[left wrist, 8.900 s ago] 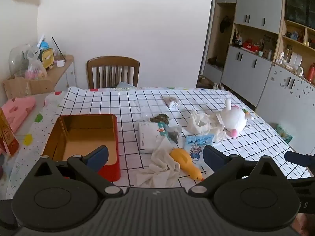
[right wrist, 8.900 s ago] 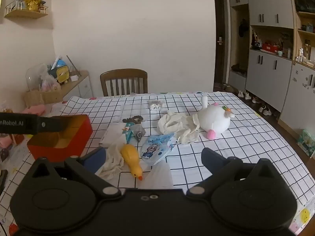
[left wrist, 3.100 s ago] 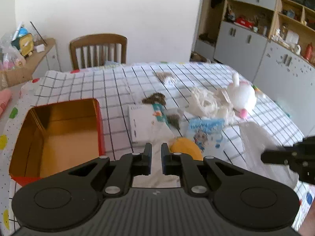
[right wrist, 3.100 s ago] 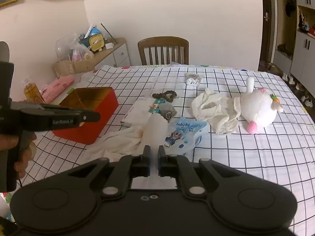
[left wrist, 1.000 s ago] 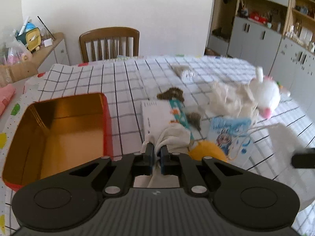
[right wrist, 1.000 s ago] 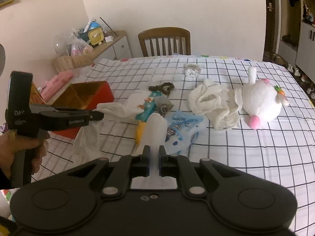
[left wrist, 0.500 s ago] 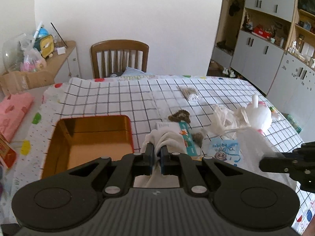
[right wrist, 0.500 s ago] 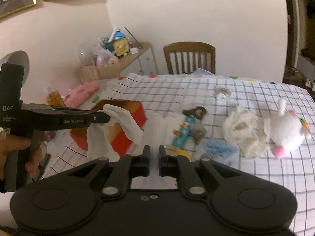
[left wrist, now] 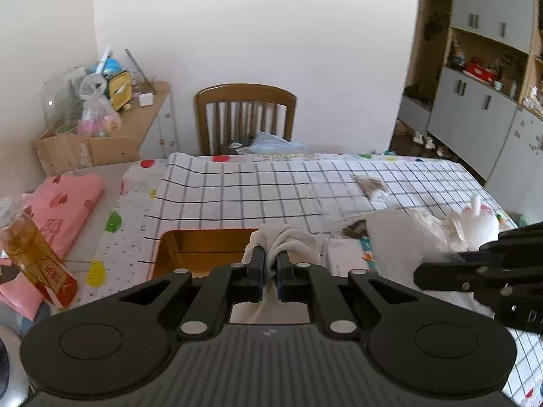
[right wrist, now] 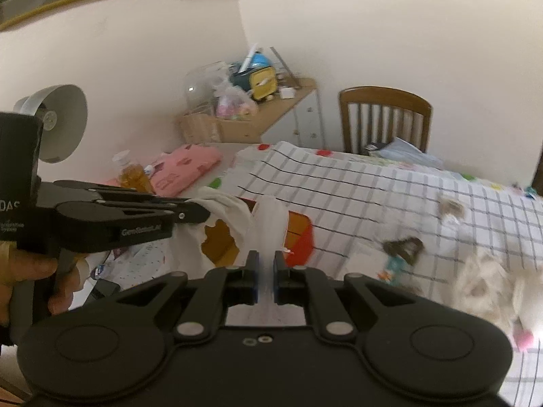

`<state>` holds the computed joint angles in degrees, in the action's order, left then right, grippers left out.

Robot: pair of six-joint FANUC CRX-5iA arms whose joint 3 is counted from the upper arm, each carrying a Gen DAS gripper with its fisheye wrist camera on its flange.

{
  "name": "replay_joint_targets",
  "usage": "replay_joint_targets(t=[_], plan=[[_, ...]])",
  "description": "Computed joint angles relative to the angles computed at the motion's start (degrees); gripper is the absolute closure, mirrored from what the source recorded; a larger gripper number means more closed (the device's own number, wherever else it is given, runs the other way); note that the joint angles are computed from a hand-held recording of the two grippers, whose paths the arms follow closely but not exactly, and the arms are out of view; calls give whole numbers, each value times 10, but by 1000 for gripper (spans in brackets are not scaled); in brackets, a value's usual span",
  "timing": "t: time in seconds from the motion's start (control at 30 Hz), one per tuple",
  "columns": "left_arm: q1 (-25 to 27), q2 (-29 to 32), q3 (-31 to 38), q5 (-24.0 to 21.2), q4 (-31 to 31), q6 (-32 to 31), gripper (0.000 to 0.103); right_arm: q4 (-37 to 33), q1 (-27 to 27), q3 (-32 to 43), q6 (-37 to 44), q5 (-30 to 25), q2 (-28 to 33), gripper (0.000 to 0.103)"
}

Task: Organize soft objects
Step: 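Lower the cloth into the tin box and open the left tool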

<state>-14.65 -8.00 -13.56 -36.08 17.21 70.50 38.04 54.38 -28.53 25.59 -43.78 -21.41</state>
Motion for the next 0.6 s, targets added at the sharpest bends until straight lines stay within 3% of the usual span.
replay_joint_targets(t=[0.27,0.6], plan=[[24,33,36,8,3,10,96,-63,-33,73,93,26,84,96],[29,96,77,6,-45,55,96,-108,-69,140,143,23,189,96]])
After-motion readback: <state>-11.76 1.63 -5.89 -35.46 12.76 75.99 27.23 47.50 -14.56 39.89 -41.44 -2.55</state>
